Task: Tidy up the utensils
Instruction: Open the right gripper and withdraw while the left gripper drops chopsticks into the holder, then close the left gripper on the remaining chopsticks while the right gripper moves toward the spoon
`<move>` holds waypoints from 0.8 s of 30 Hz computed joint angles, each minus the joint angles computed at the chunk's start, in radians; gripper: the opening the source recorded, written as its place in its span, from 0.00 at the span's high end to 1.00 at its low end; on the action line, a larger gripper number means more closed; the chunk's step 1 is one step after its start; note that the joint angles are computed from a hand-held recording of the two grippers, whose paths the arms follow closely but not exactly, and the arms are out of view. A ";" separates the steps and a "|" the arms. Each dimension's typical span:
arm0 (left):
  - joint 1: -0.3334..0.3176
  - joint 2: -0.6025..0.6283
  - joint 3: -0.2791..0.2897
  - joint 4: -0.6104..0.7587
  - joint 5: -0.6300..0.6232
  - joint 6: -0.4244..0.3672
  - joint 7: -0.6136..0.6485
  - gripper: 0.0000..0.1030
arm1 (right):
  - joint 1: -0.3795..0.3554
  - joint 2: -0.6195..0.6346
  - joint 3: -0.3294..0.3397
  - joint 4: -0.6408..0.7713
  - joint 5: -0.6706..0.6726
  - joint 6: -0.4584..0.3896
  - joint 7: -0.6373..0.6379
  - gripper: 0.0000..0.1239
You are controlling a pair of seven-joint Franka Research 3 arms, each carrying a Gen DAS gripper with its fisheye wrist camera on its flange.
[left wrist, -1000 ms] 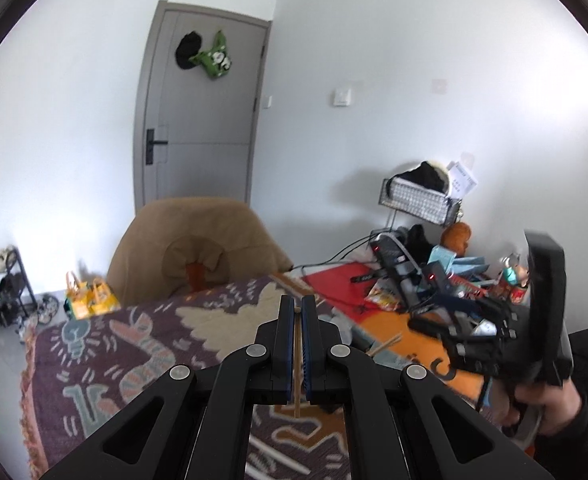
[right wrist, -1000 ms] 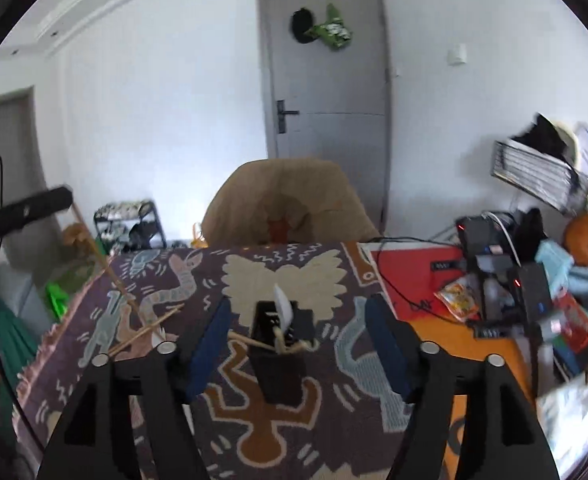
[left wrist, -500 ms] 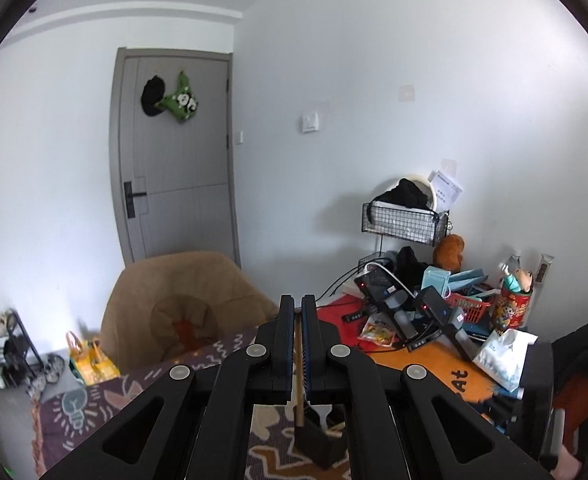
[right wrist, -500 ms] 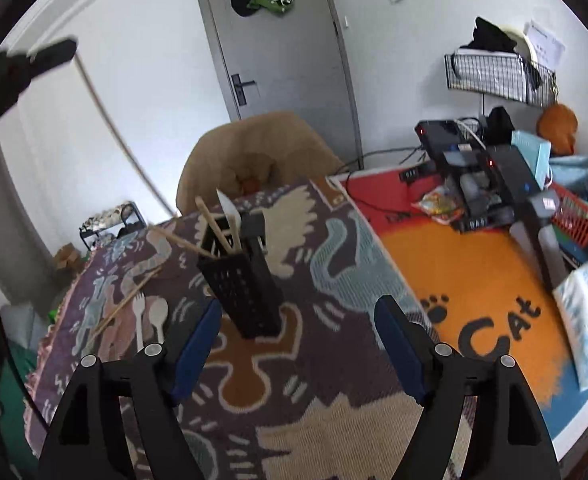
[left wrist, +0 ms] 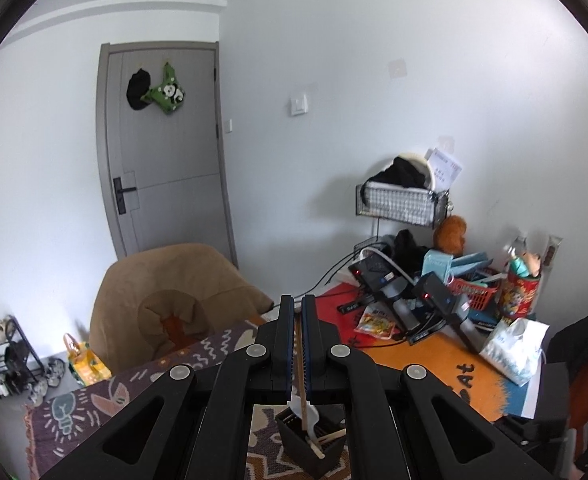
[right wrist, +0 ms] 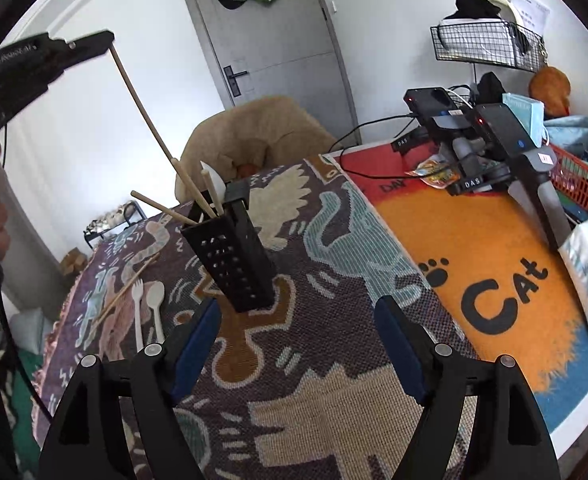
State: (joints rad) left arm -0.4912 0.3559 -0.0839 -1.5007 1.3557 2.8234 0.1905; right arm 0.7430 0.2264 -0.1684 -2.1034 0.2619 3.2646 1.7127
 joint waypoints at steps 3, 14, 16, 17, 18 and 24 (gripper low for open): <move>0.027 0.016 -0.022 -0.006 -0.108 0.015 0.070 0.95 | 0.000 -0.002 0.001 -0.003 0.005 -0.002 0.002 0.37; 0.043 -0.119 0.010 -0.193 0.008 0.016 -0.126 0.00 | 0.236 0.043 -0.222 0.037 -0.009 -0.014 0.065 0.37; 0.074 -0.147 -0.011 -0.235 0.003 0.019 -0.129 0.00 | 0.187 0.048 -0.163 0.054 -0.014 -0.025 0.063 0.37; 0.089 -0.163 -0.018 -0.259 0.010 0.024 -0.143 0.00 | 0.121 0.047 -0.089 0.064 -0.017 -0.031 0.049 0.37; 0.104 -0.183 -0.024 -0.287 0.020 0.028 -0.163 0.00 | 0.077 0.050 -0.039 0.075 -0.023 -0.038 0.040 0.37; 0.189 -0.269 -0.060 -0.406 0.046 0.033 -0.239 0.00 | -0.021 0.091 0.100 0.153 -0.096 -0.087 0.006 0.37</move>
